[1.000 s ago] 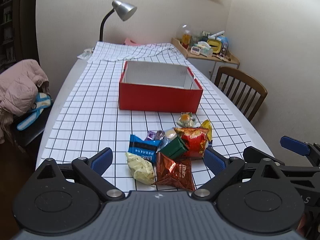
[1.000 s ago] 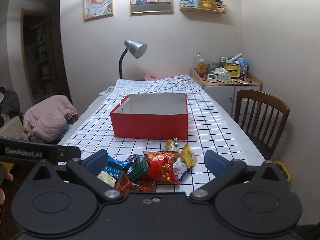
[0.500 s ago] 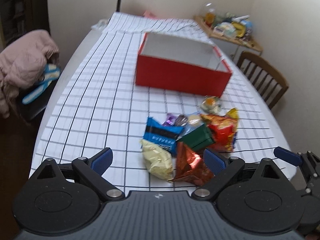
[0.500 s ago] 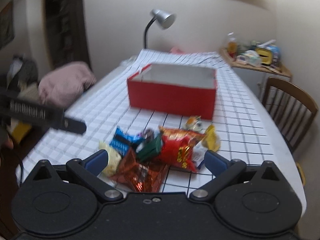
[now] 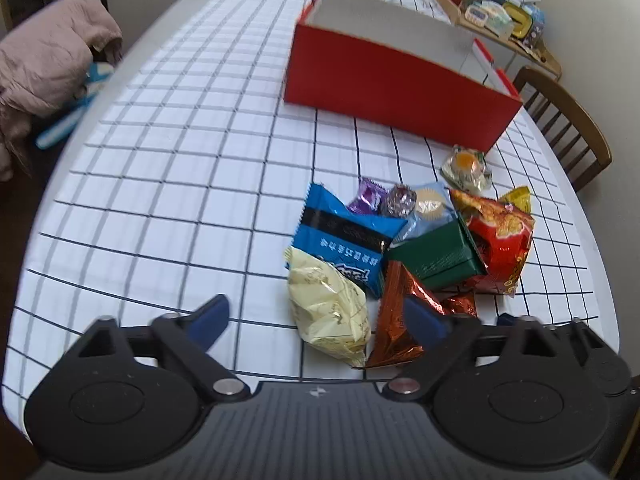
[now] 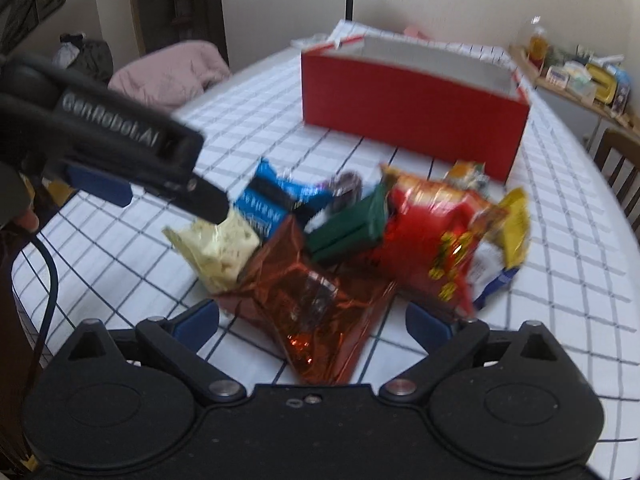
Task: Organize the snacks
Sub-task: 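Grasp the pale yellow pastry with the left gripper while the right grasps the copper chip bag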
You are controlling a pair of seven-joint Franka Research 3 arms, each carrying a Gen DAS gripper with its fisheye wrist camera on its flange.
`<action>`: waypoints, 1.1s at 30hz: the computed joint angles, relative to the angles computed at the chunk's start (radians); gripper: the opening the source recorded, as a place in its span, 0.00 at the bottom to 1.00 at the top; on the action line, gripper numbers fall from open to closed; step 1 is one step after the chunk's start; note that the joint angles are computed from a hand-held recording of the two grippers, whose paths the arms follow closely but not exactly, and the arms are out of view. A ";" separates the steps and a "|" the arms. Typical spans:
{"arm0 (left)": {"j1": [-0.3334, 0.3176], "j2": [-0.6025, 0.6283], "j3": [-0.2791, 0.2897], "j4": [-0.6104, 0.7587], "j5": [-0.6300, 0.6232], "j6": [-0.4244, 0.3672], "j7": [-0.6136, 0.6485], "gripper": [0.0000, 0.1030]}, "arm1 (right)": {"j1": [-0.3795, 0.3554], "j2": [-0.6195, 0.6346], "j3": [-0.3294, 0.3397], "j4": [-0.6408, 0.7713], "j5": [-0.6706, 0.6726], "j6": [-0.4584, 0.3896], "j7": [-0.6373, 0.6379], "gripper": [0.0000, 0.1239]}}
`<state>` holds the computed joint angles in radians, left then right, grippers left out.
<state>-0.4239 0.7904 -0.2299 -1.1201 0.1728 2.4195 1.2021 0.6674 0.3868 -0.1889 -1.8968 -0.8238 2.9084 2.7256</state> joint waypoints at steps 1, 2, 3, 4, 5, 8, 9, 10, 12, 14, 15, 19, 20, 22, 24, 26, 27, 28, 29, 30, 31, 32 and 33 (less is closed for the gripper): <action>0.002 0.021 -0.007 0.033 -0.011 -0.029 0.008 0.77 | -0.006 0.006 0.007 0.005 0.011 0.001 -0.010 0.80; 0.005 0.040 -0.015 0.062 -0.025 -0.053 0.016 0.76 | -0.008 0.013 0.008 0.010 0.019 0.005 -0.015 0.80; 0.009 0.063 -0.023 0.095 -0.041 -0.075 0.025 0.75 | -0.011 0.019 0.010 0.013 0.030 0.009 -0.023 0.80; 0.011 0.080 -0.029 0.119 -0.057 -0.089 0.033 0.75 | -0.016 0.024 0.014 0.016 0.048 0.015 -0.037 0.80; 0.011 0.094 -0.030 0.140 -0.068 -0.104 0.035 0.73 | -0.018 0.029 0.017 0.020 0.066 0.014 -0.053 0.80; 0.007 0.144 -0.032 0.217 -0.098 -0.154 0.046 0.63 | -0.013 0.044 0.009 0.032 0.109 0.012 -0.086 0.78; 0.007 0.160 -0.035 0.244 -0.110 -0.171 0.050 0.59 | -0.009 0.047 0.006 0.036 0.123 0.009 -0.094 0.76; 0.006 0.172 -0.036 0.262 -0.120 -0.181 0.055 0.55 | -0.007 0.047 0.004 0.035 0.136 0.011 -0.102 0.75; 0.002 0.183 -0.035 0.280 -0.130 -0.190 0.066 0.50 | 0.003 0.048 -0.007 0.031 0.152 0.021 -0.108 0.73; -0.004 0.188 -0.027 0.290 -0.132 -0.192 0.069 0.43 | 0.021 0.044 -0.025 0.025 0.154 0.020 -0.107 0.70; -0.004 0.190 -0.027 0.293 -0.136 -0.194 0.070 0.40 | 0.022 0.043 -0.028 0.024 0.159 0.020 -0.110 0.65; 0.005 0.182 -0.028 0.279 -0.153 -0.190 0.067 0.33 | 0.036 0.033 -0.042 0.012 0.162 0.017 -0.096 0.52; 0.004 0.173 -0.024 0.267 -0.150 -0.186 0.066 0.33 | 0.040 0.030 -0.046 0.009 0.157 0.017 -0.090 0.47; 0.009 0.154 -0.024 0.233 -0.149 -0.169 0.064 0.31 | 0.053 0.025 -0.058 0.006 0.138 0.011 -0.067 0.43; 0.018 0.131 -0.026 0.191 -0.151 -0.145 0.061 0.30 | 0.059 0.020 -0.061 0.003 0.117 0.009 -0.047 0.40; 0.026 0.108 -0.028 0.150 -0.152 -0.126 0.054 0.30 | 0.070 0.014 -0.067 0.000 0.082 0.000 -0.018 0.38; 0.033 0.093 -0.032 0.122 -0.155 -0.112 0.052 0.30 | 0.068 0.012 -0.063 -0.001 0.071 0.000 -0.007 0.37; 0.040 0.078 -0.035 0.096 -0.157 -0.099 0.052 0.29 | 0.066 0.008 -0.060 -0.004 0.059 0.002 0.006 0.37; 0.045 0.065 -0.037 0.073 -0.158 -0.087 0.050 0.29 | 0.069 0.003 -0.060 -0.007 0.042 0.000 0.024 0.37; 0.050 0.049 -0.040 0.046 -0.159 -0.074 0.049 0.29 | 0.068 -0.002 -0.059 -0.012 0.025 0.002 0.040 0.37; 0.058 0.032 -0.043 0.020 -0.161 -0.059 0.048 0.29 | 0.064 -0.010 -0.054 -0.019 0.010 0.008 0.052 0.36; 0.064 0.017 -0.047 -0.004 -0.164 -0.047 0.046 0.29 | 0.065 -0.019 -0.053 -0.026 -0.010 0.010 0.070 0.36; 0.069 0.002 -0.049 -0.027 -0.166 -0.036 0.046 0.29 | 0.068 -0.026 -0.054 -0.028 -0.037 0.004 0.092 0.36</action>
